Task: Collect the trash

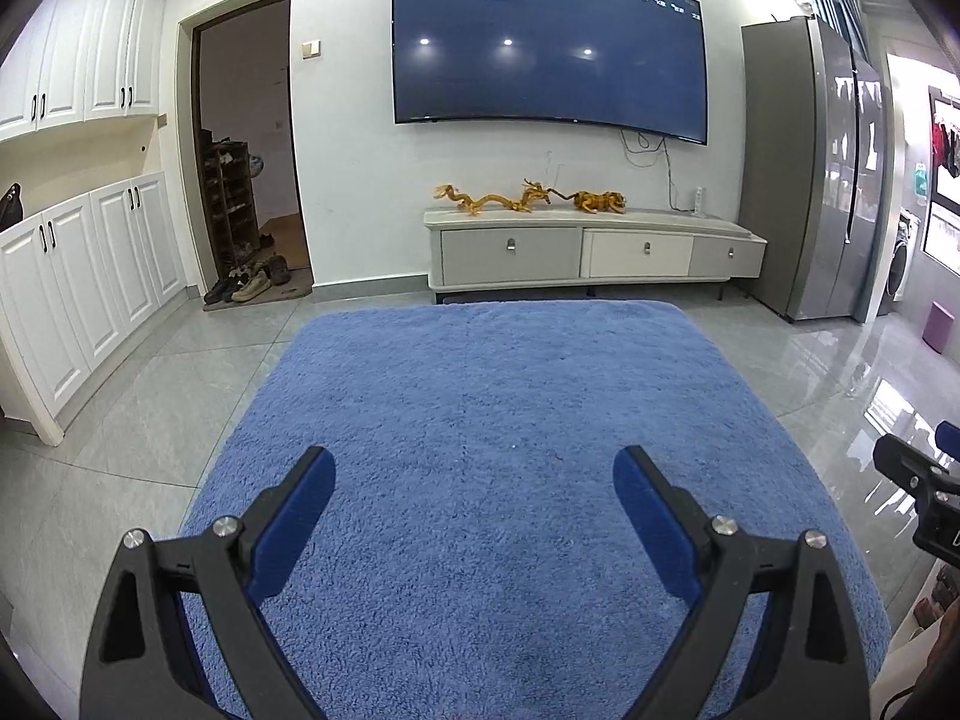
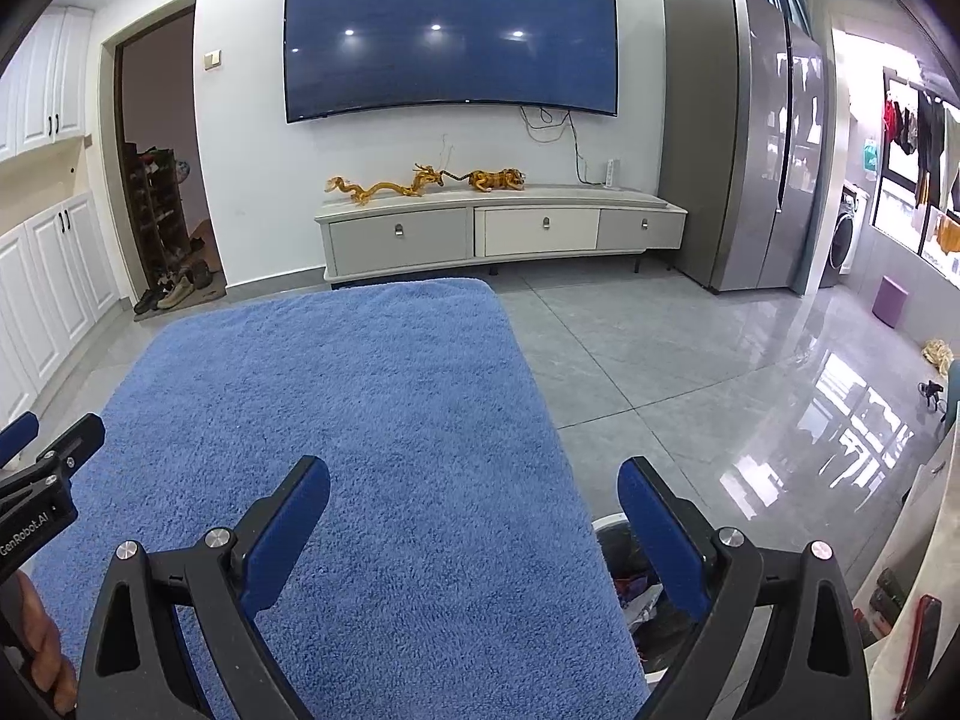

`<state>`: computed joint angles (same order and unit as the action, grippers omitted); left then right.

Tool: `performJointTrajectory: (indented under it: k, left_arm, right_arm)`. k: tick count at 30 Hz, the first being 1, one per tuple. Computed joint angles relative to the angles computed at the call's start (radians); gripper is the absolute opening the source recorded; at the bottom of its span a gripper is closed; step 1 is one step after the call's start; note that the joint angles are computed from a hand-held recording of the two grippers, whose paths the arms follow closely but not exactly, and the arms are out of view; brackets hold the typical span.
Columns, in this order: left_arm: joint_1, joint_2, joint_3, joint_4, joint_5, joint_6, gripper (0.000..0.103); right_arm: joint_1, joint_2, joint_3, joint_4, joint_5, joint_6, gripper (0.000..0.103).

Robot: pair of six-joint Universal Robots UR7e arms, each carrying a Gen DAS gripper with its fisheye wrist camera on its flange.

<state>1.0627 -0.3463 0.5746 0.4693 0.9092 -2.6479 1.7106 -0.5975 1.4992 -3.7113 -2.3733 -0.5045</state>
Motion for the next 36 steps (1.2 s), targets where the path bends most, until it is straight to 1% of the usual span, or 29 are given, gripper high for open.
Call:
performJointTrajectory:
  k: [17, 36]
  left_arm:
    - [0.005, 0.008, -0.017, -0.002, -0.017, 0.001, 0.094]
    - [0.005, 0.030, -0.048, 0.036, -0.018, 0.008, 0.094]
  right_arm:
    - [-0.007, 0.002, -0.008, -0.009, -0.026, 0.002, 0.097]
    - [-0.012, -0.003, -0.008, -0.004, -0.042, 0.015, 0.097]
